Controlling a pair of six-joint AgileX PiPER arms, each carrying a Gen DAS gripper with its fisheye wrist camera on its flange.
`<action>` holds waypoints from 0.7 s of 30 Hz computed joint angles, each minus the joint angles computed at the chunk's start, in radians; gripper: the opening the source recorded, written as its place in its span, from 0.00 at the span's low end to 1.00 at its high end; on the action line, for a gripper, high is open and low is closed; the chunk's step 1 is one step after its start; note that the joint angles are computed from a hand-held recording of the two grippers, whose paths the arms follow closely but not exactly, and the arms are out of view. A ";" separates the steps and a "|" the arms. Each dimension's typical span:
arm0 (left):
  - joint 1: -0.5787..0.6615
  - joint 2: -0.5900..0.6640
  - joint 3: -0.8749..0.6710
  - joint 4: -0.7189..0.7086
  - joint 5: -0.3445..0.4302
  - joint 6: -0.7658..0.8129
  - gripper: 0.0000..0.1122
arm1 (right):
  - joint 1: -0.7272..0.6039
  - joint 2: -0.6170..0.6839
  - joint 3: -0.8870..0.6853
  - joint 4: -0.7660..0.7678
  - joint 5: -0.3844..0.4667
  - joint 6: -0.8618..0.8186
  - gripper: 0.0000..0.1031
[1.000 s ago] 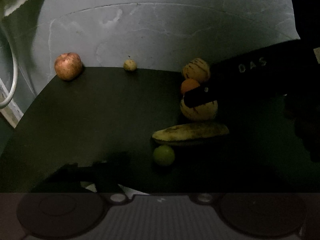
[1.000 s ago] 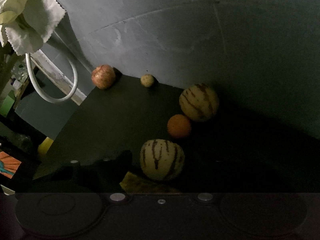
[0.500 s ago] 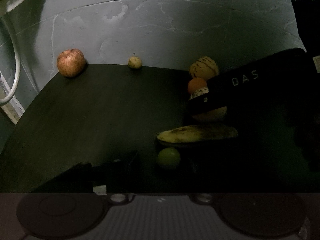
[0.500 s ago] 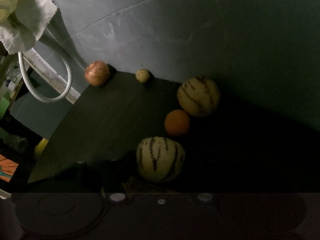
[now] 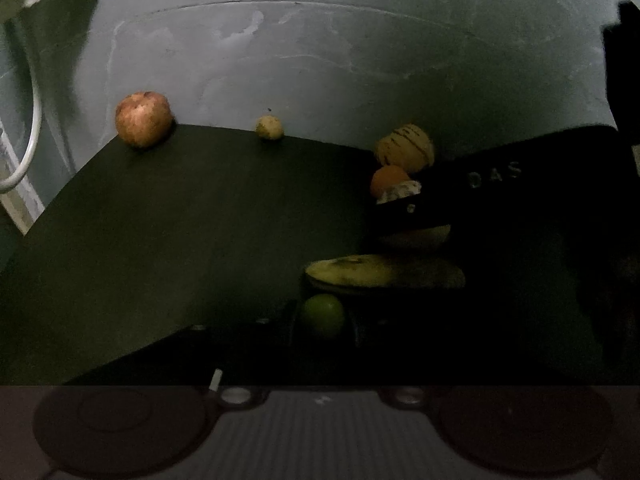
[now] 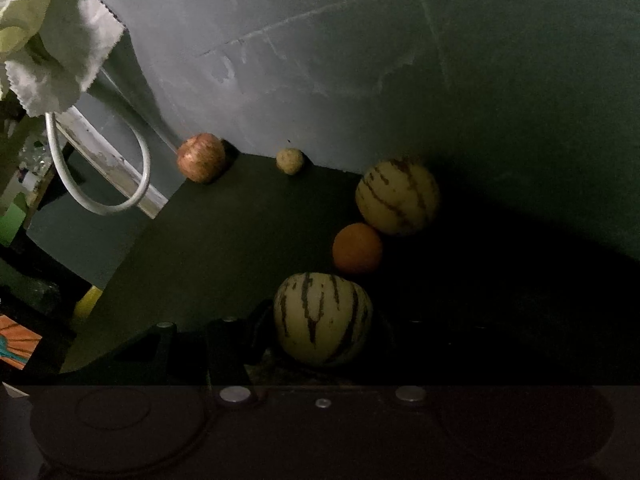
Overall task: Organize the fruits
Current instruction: 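Grasp a striped melon with the right tool while the left tool grasps a green lime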
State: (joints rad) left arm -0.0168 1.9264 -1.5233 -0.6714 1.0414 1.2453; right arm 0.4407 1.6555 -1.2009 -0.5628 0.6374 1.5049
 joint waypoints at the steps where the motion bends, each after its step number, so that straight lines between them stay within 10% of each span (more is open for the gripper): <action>1: 0.003 -0.002 0.002 -0.002 0.002 -0.004 0.23 | 0.003 -0.009 0.007 -0.008 0.001 0.011 0.52; 21: 0.144 -0.138 0.049 -0.101 0.126 -0.086 0.23 | 0.213 -0.117 -0.007 -0.158 0.229 0.218 0.52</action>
State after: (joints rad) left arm 0.1276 1.7883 -1.4746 -0.7720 1.1675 1.1594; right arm 0.6535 1.5388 -1.2078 -0.7207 0.8668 1.7227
